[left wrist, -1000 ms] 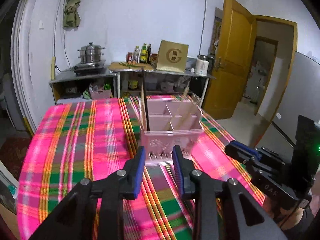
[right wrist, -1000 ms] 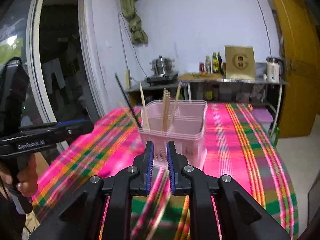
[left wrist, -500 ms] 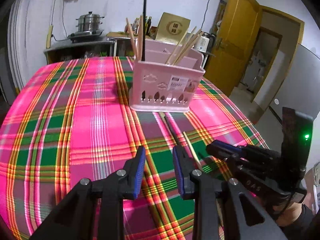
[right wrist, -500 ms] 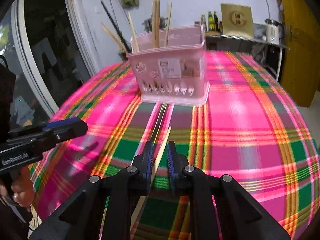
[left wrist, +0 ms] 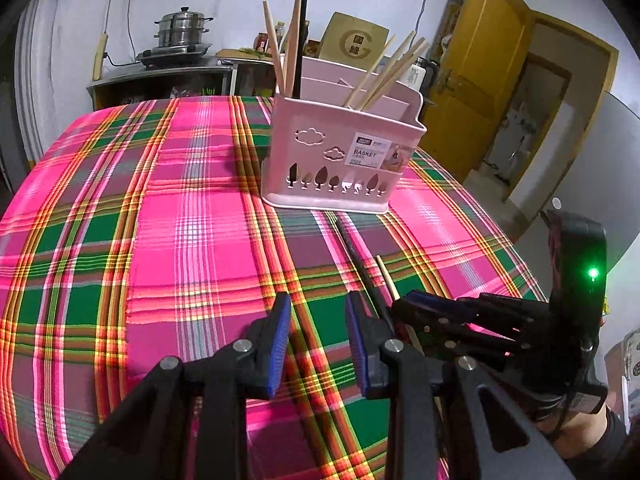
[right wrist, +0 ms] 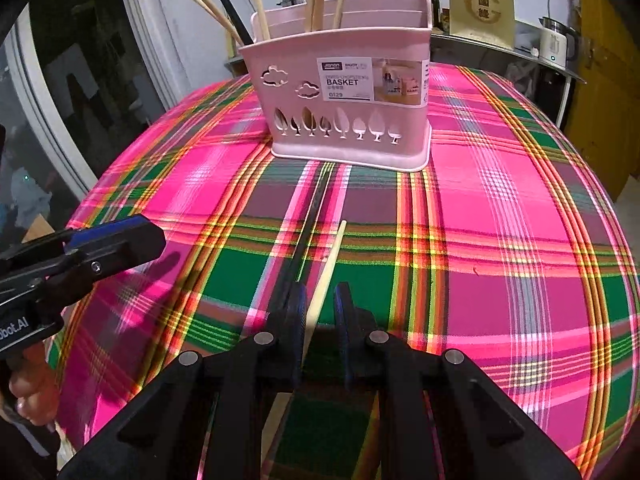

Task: Organize utensils
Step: 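Move the left tool back to grasp a chopstick while the right tool grasps another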

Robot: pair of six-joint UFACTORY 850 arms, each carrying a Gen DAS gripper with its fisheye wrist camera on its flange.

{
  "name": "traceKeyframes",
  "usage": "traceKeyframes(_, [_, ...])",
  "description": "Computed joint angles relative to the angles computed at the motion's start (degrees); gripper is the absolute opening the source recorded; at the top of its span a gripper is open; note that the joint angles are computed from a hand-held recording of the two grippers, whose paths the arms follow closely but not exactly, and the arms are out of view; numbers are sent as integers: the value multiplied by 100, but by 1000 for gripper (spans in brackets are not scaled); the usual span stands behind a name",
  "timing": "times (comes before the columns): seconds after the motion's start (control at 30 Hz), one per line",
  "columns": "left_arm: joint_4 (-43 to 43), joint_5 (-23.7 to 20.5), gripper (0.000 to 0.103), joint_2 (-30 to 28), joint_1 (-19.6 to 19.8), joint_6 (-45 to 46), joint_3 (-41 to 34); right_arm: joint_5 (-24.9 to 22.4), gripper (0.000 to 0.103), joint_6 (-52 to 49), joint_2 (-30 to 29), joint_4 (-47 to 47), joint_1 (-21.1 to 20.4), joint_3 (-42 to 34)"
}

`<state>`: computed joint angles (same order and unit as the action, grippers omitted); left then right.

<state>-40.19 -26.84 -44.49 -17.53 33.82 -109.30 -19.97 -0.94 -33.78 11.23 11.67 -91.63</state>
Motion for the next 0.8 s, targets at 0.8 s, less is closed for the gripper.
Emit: traceKeyframes(0.8, [2120,-1461,29,-1819,-477,-2103,-2896,-191,6,-94,113,-329,-339,101])
